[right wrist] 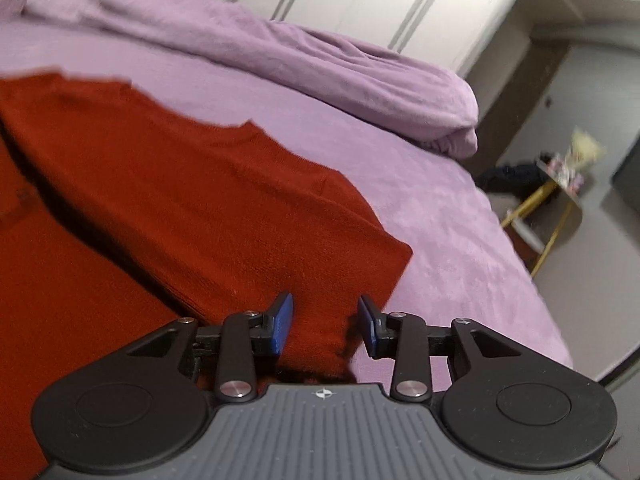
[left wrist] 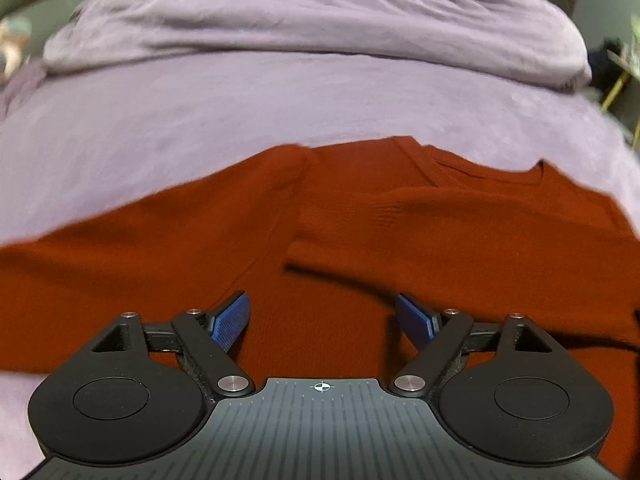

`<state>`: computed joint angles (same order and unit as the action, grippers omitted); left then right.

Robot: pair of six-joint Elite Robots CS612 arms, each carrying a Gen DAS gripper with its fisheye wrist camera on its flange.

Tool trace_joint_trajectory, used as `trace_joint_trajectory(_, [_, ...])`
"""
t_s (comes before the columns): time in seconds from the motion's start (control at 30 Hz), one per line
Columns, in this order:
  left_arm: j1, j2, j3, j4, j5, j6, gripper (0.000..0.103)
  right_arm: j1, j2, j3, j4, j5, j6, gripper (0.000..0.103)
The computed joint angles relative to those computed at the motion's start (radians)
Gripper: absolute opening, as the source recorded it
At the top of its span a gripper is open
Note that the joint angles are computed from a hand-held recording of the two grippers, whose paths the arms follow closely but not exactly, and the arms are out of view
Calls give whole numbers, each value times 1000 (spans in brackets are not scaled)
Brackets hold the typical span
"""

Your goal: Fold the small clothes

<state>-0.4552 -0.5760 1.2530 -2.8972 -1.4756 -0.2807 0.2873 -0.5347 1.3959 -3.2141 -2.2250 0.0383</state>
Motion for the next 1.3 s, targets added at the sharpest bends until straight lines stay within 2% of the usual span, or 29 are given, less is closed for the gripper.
trace_joint_trajectory(0.03, [12, -13, 31, -38, -33, -23, 86, 2, -21, 25, 1, 27, 54, 38])
trace_joint_trajectory(0.07, [26, -30, 68, -75, -59, -54, 87, 5, -40, 52, -11, 53, 104, 47])
trace_joint_trajectory(0.1, [40, -47, 107, -114, -76, -88, 88, 8, -54, 75, -33, 78, 144, 61])
trace_joint_trajectory(0.17, [65, -72, 175, -189, -70, -153, 92, 17, -86, 139, -100, 160, 244, 75])
trace_joint_trajectory(0.2, [77, -86, 207, -209, -46, -194, 92, 20, -97, 160, -120, 193, 282, 77])
trace_joint_trajectory(0.37, [145, -127, 312, -227, 79, -403, 90, 52, -116, 214, -193, 251, 487, 77])
trace_joint_trajectory(0.43, [174, -130, 335, -256, 103, -500, 89, 54, -122, 220, -205, 302, 511, 75])
trace_joint_trajectory(0.5, [204, -120, 349, -318, 99, -584, 85, 58, -127, 216, -190, 330, 515, 68])
trace_joint_trajectory(0.6, [256, -84, 342, -424, 12, -737, 71, 64, -131, 209, -162, 359, 535, 62])
trace_joint_trajectory(0.67, [277, -61, 329, -483, -15, -820, 60, 62, -131, 204, -155, 378, 566, 60])
trace_joint_trajectory(0.7, [285, -52, 319, -497, -23, -853, 58, 62, -131, 201, -147, 383, 580, 57])
trace_joint_trajectory(0.8, [300, -27, 295, -518, -31, -933, 43, 64, -130, 198, -126, 387, 603, 52])
trace_joint_trajectory(0.87, [307, -13, 283, -520, -37, -984, 21, 66, -131, 197, -113, 382, 611, 48])
trace_joint_trajectory(0.9, [311, -9, 277, -514, -44, -997, 15, 65, -133, 199, -108, 381, 613, 46])
trace_joint_trajectory(0.93, [312, -6, 274, -511, -48, -1006, 9, 65, -133, 198, -100, 377, 617, 45])
trace_joint_trajectory(1.0, [316, -5, 277, -520, -58, -1000, 9, 65, -135, 202, -95, 368, 622, 42])
trace_joint_trajectory(1.03, [319, -9, 278, -523, -56, -971, 9, 64, -136, 204, -95, 364, 626, 40])
trace_joint_trajectory(1.13, [295, -38, 294, -547, -8, -787, 8, 61, -139, 211, -103, 363, 638, 37])
trace_joint_trajectory(1.2, [271, -53, 287, -584, -17, -664, 8, 60, -139, 215, -117, 355, 636, 37])
trace_joint_trajectory(1.3, [223, -70, 264, -658, -96, -466, 8, 58, -142, 224, -143, 348, 640, 37])
